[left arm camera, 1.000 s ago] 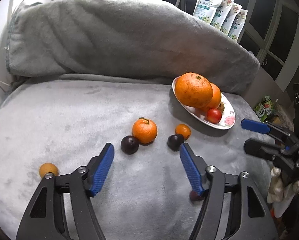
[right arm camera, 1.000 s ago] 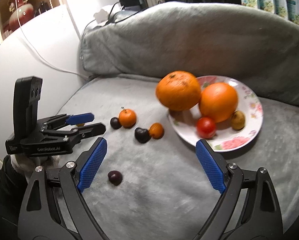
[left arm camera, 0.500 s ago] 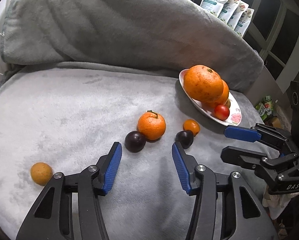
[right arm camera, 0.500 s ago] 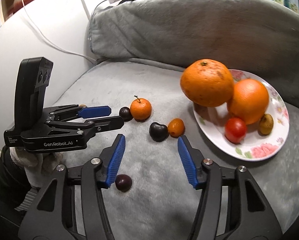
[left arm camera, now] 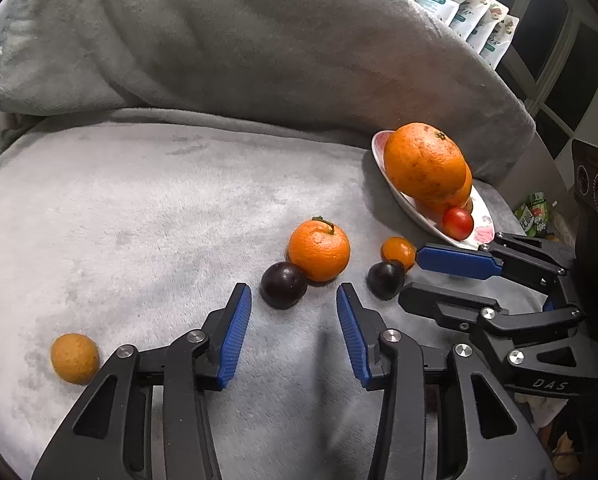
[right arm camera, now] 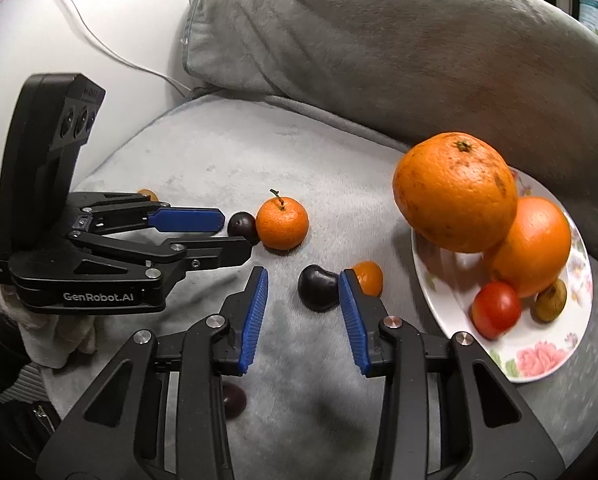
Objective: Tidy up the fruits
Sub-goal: 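Grasp a dark plum with the left tool while the right tool grasps another plum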
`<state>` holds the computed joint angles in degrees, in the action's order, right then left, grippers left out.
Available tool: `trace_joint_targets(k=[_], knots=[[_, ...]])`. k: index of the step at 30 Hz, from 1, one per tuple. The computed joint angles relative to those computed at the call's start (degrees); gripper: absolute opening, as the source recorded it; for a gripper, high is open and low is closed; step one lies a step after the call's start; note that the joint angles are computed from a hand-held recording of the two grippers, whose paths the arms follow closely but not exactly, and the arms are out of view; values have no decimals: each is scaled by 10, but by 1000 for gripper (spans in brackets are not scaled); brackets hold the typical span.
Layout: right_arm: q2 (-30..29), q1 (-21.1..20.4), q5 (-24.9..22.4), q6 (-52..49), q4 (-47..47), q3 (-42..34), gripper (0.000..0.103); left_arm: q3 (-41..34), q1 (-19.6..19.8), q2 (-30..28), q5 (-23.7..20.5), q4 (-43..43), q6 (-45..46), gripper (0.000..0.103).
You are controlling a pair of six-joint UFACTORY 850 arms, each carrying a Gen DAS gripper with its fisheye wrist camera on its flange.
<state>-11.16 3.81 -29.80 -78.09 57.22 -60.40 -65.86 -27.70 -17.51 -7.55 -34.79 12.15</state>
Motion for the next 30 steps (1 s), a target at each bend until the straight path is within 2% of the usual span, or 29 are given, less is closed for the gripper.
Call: trace_joint_targets(k=[4,10,17,22,30], knots=[[-4,9,10,6,-27,-3,34,-6,3,-6,-7,0,4,41],[-3,28,50,10,-78,-1,33,-16,6,-15,-15,-13,18,37],[7,56,126,5,-145,17,31,-23,7,-21,-19,1,2,30],[10,70,171,19,-183,27,21,-25,8,-23,-18,14,-14,23],[-2,45,117,-43,-79,10,20,-16,9,-17,-10,-26,21,22]])
